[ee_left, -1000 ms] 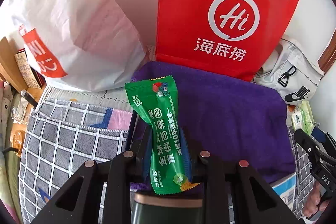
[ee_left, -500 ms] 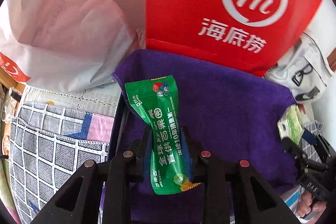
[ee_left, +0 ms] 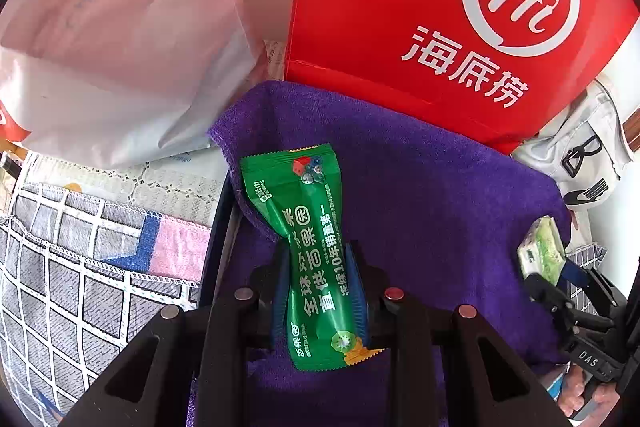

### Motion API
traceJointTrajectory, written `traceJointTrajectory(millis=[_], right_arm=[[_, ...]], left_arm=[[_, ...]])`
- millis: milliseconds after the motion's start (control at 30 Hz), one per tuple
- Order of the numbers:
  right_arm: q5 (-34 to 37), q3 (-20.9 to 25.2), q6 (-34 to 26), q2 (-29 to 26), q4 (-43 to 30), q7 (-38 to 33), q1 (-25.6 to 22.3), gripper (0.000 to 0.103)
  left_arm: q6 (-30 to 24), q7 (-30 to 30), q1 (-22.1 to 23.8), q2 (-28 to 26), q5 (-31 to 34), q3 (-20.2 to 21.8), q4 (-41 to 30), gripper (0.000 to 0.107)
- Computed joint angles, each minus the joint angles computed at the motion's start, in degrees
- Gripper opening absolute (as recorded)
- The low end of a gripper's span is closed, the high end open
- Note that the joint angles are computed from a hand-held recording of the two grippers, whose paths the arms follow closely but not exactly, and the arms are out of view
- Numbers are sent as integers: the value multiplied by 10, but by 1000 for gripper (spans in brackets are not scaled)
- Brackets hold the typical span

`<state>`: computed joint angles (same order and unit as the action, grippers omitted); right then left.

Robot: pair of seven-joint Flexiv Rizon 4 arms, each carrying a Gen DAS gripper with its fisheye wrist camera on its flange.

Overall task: Organize soft objects
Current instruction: 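Carry both packs onto the purple towel and open both tools to release, then withdraw both tools from the towel back toward the item pile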

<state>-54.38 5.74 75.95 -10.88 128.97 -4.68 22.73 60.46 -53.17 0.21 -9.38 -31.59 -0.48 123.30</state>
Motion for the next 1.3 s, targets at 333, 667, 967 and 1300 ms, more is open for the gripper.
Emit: traceJointTrajectory(millis=[333, 667, 967, 1300], right_arm=[[-1, -5, 5, -6, -4, -2, 9, 82], [-61, 11, -16, 43, 24, 78, -11, 83], [19, 84, -139, 122, 42, 54, 8, 83], [-32, 154, -127, 221, 102, 189, 17, 84]], left_arm=[[6, 8, 3, -9, -8, -2, -6, 38], [27, 5, -11, 34, -4, 2, 19, 51], [33, 4, -25, 144, 33, 38, 87, 52], [-3, -8, -21, 308, 62, 98, 177, 58]])
